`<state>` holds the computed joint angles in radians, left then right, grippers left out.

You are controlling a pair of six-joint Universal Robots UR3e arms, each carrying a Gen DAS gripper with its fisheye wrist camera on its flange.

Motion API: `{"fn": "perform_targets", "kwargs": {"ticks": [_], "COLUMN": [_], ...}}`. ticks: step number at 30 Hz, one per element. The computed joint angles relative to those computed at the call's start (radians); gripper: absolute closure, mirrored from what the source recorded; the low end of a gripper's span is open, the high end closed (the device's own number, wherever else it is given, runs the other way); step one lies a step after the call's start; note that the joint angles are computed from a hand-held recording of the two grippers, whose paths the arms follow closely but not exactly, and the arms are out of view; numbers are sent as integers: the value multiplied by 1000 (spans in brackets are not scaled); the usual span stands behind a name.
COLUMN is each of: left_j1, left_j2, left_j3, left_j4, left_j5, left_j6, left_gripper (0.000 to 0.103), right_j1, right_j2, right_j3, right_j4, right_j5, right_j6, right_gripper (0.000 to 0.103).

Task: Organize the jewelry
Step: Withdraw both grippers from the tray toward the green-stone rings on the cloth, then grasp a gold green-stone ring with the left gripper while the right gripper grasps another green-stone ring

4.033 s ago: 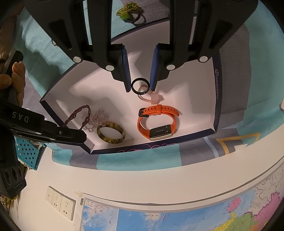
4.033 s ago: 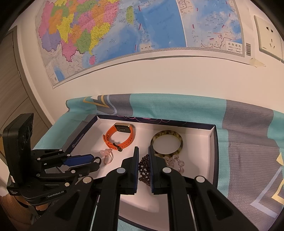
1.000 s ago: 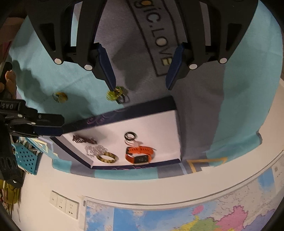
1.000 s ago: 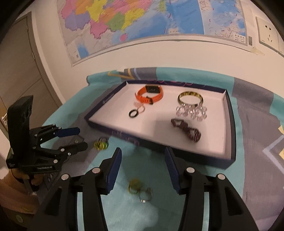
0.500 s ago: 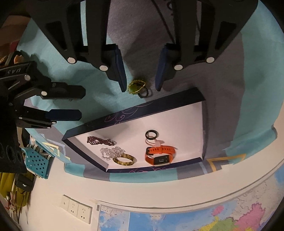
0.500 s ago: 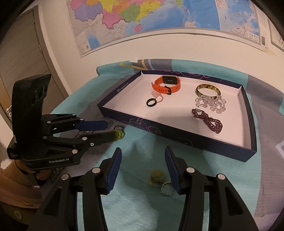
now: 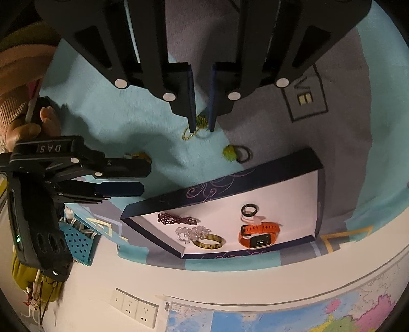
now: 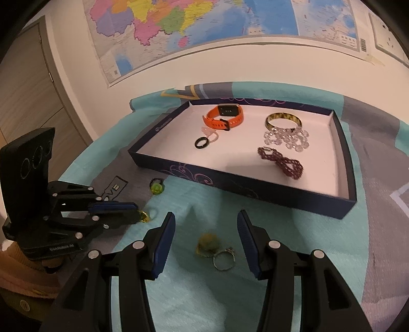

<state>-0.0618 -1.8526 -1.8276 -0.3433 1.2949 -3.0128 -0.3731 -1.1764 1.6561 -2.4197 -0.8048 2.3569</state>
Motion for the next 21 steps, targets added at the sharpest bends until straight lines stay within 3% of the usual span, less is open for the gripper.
{"fn": "perform_targets", "kwargs": {"ticks": [2, 5, 14, 21], "left_j1": [12, 26, 90, 97], "left_j2": [21, 56, 209, 224], "left_j3": [-26, -70, -256, -259], "left_j4": [13, 33, 107, 101], "left_j5": [-9, -12, -41, -10], "left_j6": [1, 0, 25, 13], "left_gripper": [81, 75, 65, 63], "right_j1": [-7, -29, -74, -52], "right_j2": [-5, -26, -85, -102], "right_j3": [10, 41, 124, 151], "right_j4": [-2, 3, 3, -30], "right_j5": [-2, -8, -31, -47], "right_j6": [-4, -22, -71, -85], "right_gripper": [54, 53, 50, 50]}}
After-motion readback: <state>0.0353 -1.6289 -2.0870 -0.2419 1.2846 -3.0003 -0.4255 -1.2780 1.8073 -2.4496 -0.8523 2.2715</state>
